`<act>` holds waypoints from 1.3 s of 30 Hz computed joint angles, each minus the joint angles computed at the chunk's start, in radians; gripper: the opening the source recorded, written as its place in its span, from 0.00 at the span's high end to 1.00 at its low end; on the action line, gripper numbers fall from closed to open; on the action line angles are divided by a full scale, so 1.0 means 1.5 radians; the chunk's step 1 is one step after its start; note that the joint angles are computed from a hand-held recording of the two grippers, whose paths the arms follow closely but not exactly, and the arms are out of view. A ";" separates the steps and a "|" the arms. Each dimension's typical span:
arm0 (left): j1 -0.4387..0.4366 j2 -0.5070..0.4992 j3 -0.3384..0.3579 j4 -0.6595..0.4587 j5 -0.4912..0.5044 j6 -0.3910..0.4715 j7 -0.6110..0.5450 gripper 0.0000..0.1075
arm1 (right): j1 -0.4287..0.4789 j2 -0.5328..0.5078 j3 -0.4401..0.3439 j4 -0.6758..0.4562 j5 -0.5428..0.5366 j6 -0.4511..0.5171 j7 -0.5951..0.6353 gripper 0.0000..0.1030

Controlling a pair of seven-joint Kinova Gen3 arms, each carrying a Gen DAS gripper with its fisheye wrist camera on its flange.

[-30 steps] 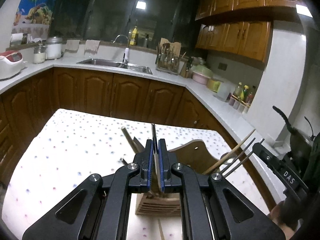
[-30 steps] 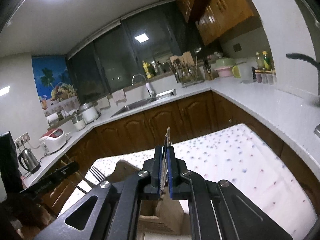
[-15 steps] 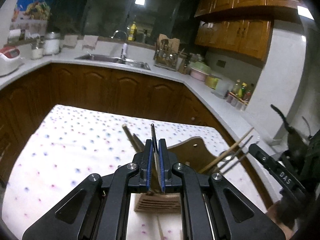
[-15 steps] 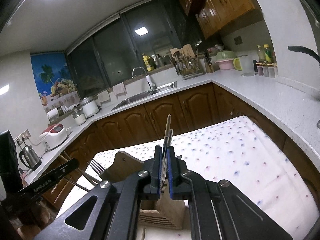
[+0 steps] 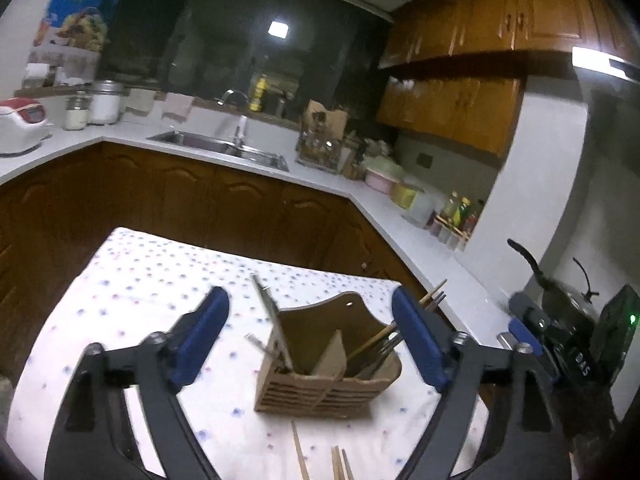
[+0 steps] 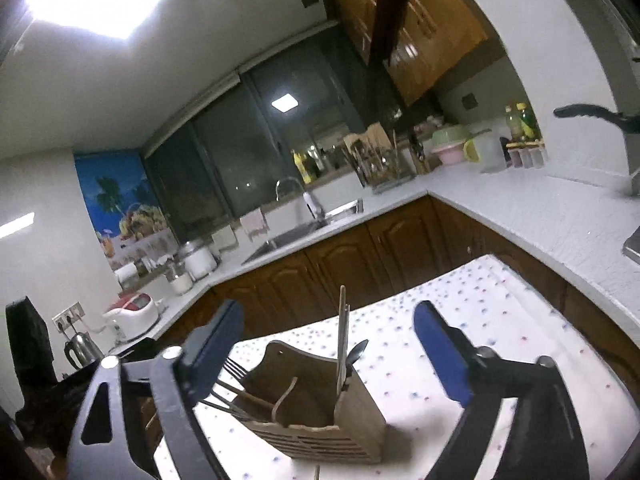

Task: Organize utensils
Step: 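Open both grippers to release the chopsticks and move back toward the remaining chopsticks, then grasp a wooden chopstick with the left gripper while the right gripper grasps another wooden chopstick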

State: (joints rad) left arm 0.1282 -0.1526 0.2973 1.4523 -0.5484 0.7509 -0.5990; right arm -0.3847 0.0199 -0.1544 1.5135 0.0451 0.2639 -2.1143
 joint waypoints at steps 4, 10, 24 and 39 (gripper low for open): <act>-0.006 -0.034 0.007 0.038 0.014 0.014 0.019 0.20 | 0.006 -0.031 0.000 0.036 -0.053 0.004 0.039 0.07; -0.021 -0.062 0.009 0.094 0.079 0.039 0.018 0.20 | 0.005 -0.075 0.009 0.096 -0.135 0.036 0.100 0.06; 0.000 -0.046 0.038 0.162 0.120 0.103 0.046 0.20 | 0.019 -0.129 -0.002 0.188 -0.154 0.109 0.091 0.06; 0.129 0.091 -0.007 0.083 0.117 0.170 -0.033 0.43 | 0.020 -0.134 -0.022 0.207 -0.122 0.161 0.068 0.07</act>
State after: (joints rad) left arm 0.3220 -0.0155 0.2862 1.5769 -0.3737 1.0060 -0.6490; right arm -0.3549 -0.1816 -0.1873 1.8239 -0.1386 0.5057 -2.0126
